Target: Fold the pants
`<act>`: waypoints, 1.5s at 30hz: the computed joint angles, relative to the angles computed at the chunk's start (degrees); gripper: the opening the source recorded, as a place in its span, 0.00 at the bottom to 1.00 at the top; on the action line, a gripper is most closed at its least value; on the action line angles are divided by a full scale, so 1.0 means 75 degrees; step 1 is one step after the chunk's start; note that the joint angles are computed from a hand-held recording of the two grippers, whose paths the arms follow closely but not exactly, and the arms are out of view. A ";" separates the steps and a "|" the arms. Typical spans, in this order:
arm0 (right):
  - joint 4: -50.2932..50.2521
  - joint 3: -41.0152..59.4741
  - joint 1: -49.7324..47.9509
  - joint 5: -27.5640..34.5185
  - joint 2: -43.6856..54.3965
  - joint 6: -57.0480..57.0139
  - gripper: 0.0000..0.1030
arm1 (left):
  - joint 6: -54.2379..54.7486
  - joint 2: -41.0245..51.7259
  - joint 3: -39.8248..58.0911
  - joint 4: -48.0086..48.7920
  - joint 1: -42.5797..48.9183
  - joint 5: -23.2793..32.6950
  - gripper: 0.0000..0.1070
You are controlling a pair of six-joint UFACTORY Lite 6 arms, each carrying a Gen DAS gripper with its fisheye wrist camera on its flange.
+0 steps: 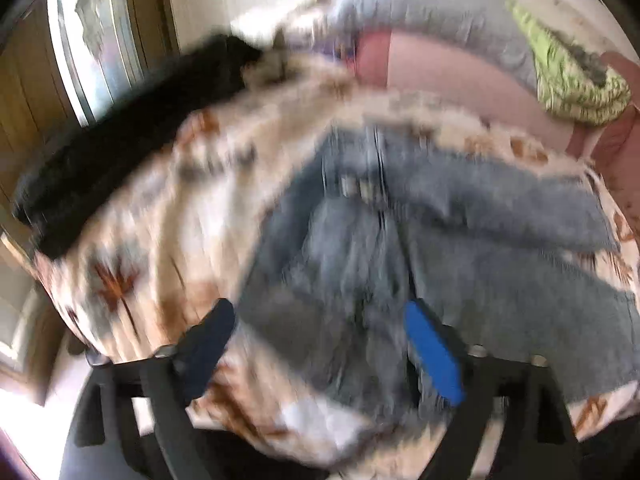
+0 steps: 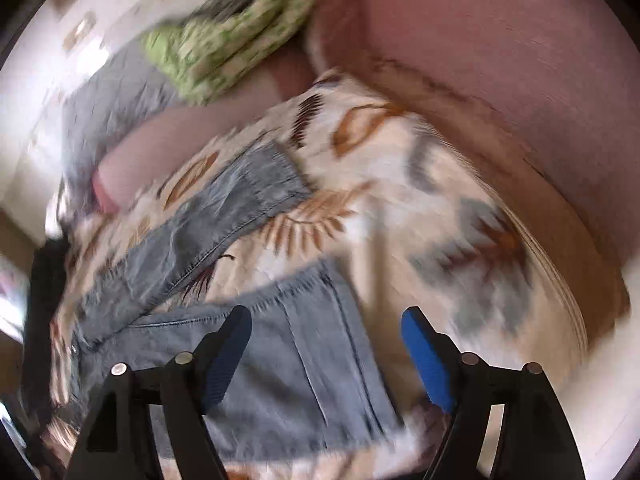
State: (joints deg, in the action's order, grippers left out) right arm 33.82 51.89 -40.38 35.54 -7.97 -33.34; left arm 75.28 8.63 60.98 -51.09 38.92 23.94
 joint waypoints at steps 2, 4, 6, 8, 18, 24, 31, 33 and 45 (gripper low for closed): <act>-0.1322 0.1179 0.0805 -0.0409 0.1522 0.1034 0.78 | 0.0051 0.0378 0.0450 0.0068 -0.0160 -0.0088 0.84; -0.2520 0.1995 0.1310 -0.0633 0.2741 0.2036 0.78 | -0.0860 0.1086 0.1046 0.0812 -0.0451 -0.0319 0.84; -0.2575 0.2514 0.1431 -0.0508 0.3692 0.2063 0.60 | -0.2287 0.1631 0.1449 0.2201 -0.0657 -0.0310 0.84; -0.2990 0.2474 0.1735 -0.0619 0.3949 0.2257 0.37 | -0.3269 0.2267 0.1539 0.3352 -0.0848 -0.0544 0.84; -0.5888 0.1819 0.1963 -0.1739 0.3501 0.4794 0.66 | -0.2624 0.2394 0.1326 0.2755 -0.0658 -0.0779 0.86; -0.3117 0.0740 0.1737 -0.1704 0.1687 0.2253 0.74 | -0.2742 0.1994 0.1129 0.2934 -0.0706 -0.0763 0.86; -0.2759 0.0162 0.1893 -0.1303 0.2234 0.1985 0.78 | -0.2755 0.1605 0.0873 0.3076 -0.0641 -0.0557 0.86; -0.3643 0.0020 0.2098 -0.1588 0.2083 0.2586 0.78 | -0.3742 0.2136 0.0909 0.4441 -0.0825 -0.0966 0.86; -0.1600 0.5083 0.1739 0.0243 0.4783 0.1603 0.79 | -0.4291 0.4065 0.5534 0.3401 -0.1377 0.1662 0.86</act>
